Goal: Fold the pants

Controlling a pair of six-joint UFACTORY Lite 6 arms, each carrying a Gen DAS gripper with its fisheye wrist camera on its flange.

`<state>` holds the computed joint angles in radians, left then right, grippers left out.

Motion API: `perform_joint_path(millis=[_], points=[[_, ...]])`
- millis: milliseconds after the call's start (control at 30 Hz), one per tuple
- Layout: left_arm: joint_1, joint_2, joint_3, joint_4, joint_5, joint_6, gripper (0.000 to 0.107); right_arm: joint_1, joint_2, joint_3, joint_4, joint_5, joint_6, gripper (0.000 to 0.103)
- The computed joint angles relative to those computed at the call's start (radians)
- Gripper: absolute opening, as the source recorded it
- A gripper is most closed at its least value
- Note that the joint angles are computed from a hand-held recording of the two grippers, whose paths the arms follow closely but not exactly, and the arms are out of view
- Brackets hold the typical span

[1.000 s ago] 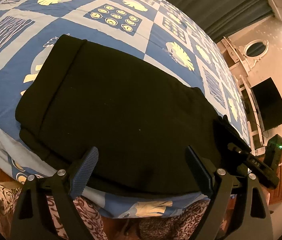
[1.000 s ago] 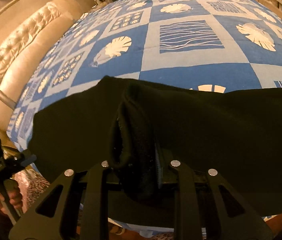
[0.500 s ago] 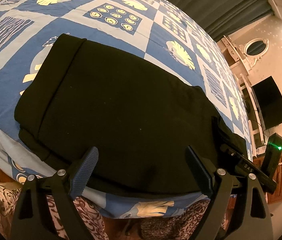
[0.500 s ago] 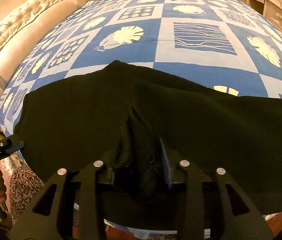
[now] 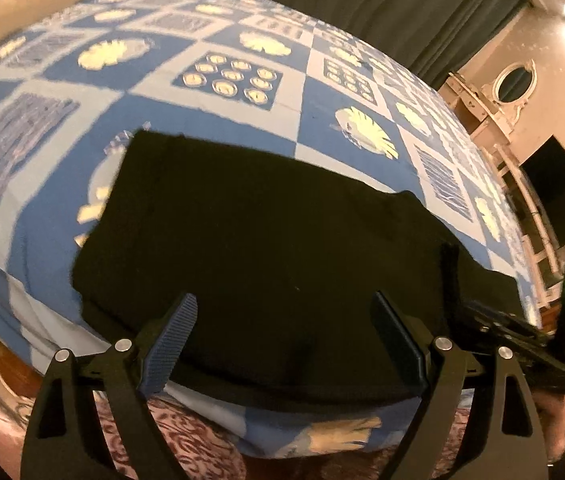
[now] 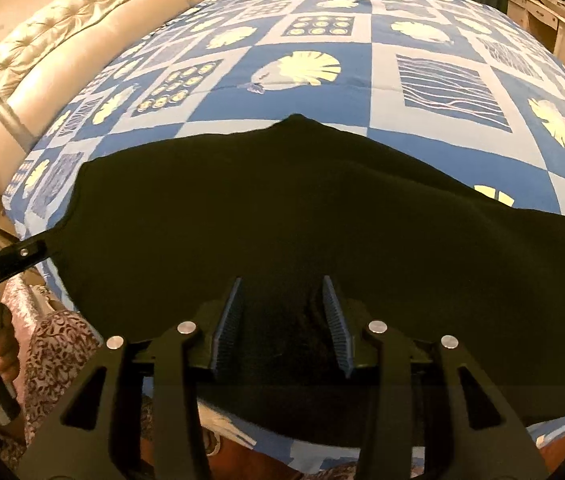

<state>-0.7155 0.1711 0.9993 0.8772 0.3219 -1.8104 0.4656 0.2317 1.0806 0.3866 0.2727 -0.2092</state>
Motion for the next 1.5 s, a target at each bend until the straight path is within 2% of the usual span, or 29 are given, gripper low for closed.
perform_joint_path(millis=[33, 100, 200, 300, 400, 433, 533, 600, 700, 833, 867, 900, 933, 1033, 1133, 1267, 1300, 1333, 1500], points=[[-0.005, 0.0, 0.005, 0.013, 0.019, -0.005, 0.087, -0.01, -0.023, -0.01, 0.062, 0.017, -0.066, 0.042], [-0.018, 0.001, 0.016, 0.043, 0.076, -0.021, 0.087, -0.024, -0.063, -0.03, 0.094, 0.036, -0.109, 0.053], [-0.03, 0.005, 0.029, 0.075, 0.153, -0.041, 0.087, -0.084, -0.18, -0.092, 0.164, 0.079, -0.229, 0.063], [-0.03, 0.028, 0.05, 0.081, 0.227, -0.017, 0.087, -0.311, -0.307, -0.152, 0.376, 0.219, -0.497, 0.072], [-0.014, 0.032, 0.042, 0.073, 0.233, -0.003, 0.087, -0.613, -0.354, -0.179, 0.525, 0.347, -0.684, 0.076], [-0.008, 0.032, 0.038, 0.068, 0.229, -0.005, 0.087, -0.717, -0.334, -0.166, 0.537, 0.359, -0.697, 0.076], [0.004, 0.025, 0.024, 0.053, 0.206, -0.008, 0.087, -0.993, -0.177, -0.085, 0.612, 0.507, -0.796, 0.076], [0.004, 0.025, 0.021, 0.046, 0.194, -0.009, 0.087, -1.093, -0.041, -0.033, 0.647, 0.584, -0.844, 0.076], [-0.002, 0.029, 0.027, 0.044, 0.193, -0.001, 0.087, -1.157, 0.142, 0.03, 0.68, 0.697, -0.861, 0.076], [-0.011, 0.032, 0.034, 0.052, 0.196, 0.005, 0.087, -1.185, 0.291, 0.091, 0.692, 0.823, -0.888, 0.076], [-0.01, 0.033, 0.033, 0.049, 0.19, 0.006, 0.087, -1.191, 0.306, 0.099, 0.699, 0.835, -0.896, 0.071], [-0.009, 0.035, 0.033, 0.042, 0.185, 0.011, 0.087, -1.196, 0.316, 0.103, 0.704, 0.844, -0.905, 0.045], [-0.006, 0.036, 0.032, 0.035, 0.18, 0.015, 0.087, -1.197, 0.338, 0.117, 0.699, 0.871, -0.913, 0.04], [0.004, 0.037, 0.026, 0.013, 0.155, 0.027, 0.087, -1.191, 0.344, 0.116, 0.678, 0.832, -0.942, 0.031], [0.0, 0.036, 0.026, 0.012, 0.157, 0.025, 0.087, -1.204, 0.385, 0.126, 0.7, 0.845, -0.974, 0.031], [-0.003, 0.039, 0.027, 0.02, 0.155, 0.02, 0.087, -1.221, 0.427, 0.195, 0.72, 0.932, -0.946, 0.043], [-0.003, 0.039, 0.027, 0.017, 0.152, 0.021, 0.087, -1.226, 0.429, 0.211, 0.731, 0.946, -0.944, 0.05], [-0.003, 0.04, 0.027, 0.016, 0.149, 0.02, 0.087, -1.228, 0.444, 0.243, 0.751, 0.965, -0.939, 0.053], [-0.003, 0.043, 0.03, 0.007, 0.149, 0.029, 0.087, -1.196, 0.567, 0.415, 0.839, 0.99, -0.866, 0.055]])
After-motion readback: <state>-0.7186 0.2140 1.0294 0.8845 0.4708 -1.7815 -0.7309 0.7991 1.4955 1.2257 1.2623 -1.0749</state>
